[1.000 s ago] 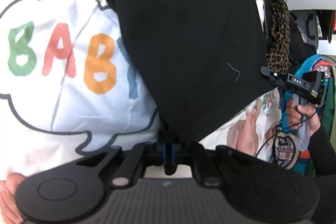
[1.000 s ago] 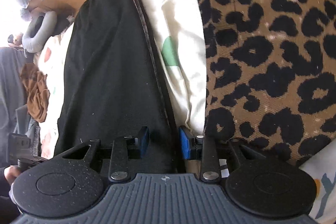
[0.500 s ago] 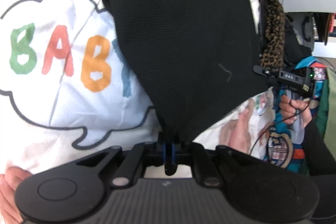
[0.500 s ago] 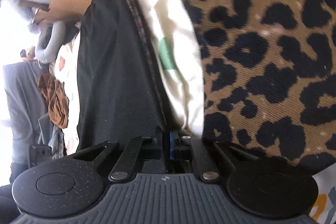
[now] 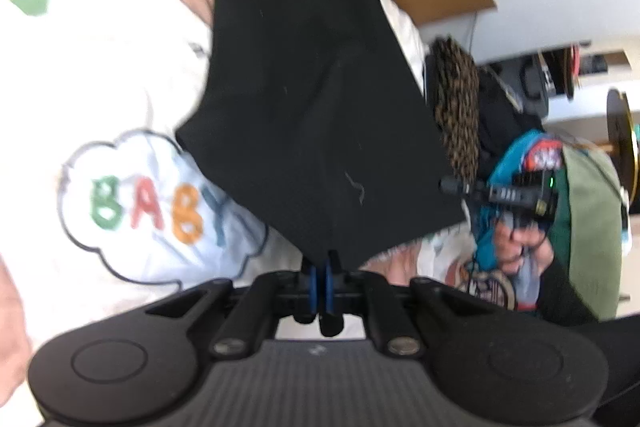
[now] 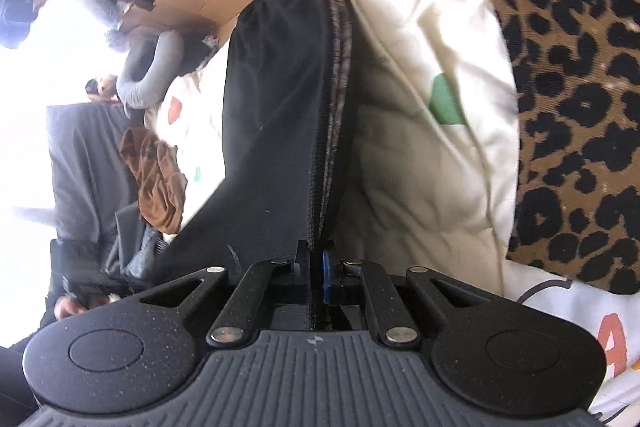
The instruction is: Fold clothes
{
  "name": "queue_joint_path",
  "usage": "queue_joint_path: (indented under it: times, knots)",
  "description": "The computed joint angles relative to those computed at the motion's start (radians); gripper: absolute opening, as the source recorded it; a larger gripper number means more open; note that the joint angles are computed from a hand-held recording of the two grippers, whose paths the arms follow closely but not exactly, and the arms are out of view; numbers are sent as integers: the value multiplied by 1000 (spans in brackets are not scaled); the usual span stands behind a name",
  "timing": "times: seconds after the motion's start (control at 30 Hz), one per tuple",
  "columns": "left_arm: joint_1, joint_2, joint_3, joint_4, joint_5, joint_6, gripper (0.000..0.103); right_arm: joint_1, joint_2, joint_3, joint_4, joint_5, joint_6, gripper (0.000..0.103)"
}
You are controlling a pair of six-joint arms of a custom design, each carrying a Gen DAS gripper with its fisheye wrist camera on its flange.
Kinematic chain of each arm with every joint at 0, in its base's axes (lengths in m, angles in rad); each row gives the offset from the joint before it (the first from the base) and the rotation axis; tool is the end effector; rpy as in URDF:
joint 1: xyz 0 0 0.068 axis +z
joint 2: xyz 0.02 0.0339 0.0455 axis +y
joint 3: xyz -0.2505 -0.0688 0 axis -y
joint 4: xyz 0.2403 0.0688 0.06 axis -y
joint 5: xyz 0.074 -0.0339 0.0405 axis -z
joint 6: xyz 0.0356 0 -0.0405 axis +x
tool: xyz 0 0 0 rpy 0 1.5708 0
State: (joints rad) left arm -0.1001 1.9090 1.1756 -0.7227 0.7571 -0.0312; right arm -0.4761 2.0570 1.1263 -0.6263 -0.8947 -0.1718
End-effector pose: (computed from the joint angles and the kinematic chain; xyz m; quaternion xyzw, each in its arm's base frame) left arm 0.3291 -0.0576 0.1343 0.0531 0.9264 -0.3717 0.0289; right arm 0.3061 -0.1266 0.0818 0.1337 0.8916 0.4081 0.1436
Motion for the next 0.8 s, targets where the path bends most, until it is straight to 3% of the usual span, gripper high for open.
queue_joint_path:
  times: [0.33,0.5,0.8]
  knots:
    - [67,-95,84,-50,-22,16,4,79,-94,-53,8,-71,50,3]
    - [86,-121,104,-111,-51,88,4,133,-120,-47,-28,-97,27,3]
    - [162,-125,3,-106,-112,105,4,175,-138,-74,-95,-100,-32,2]
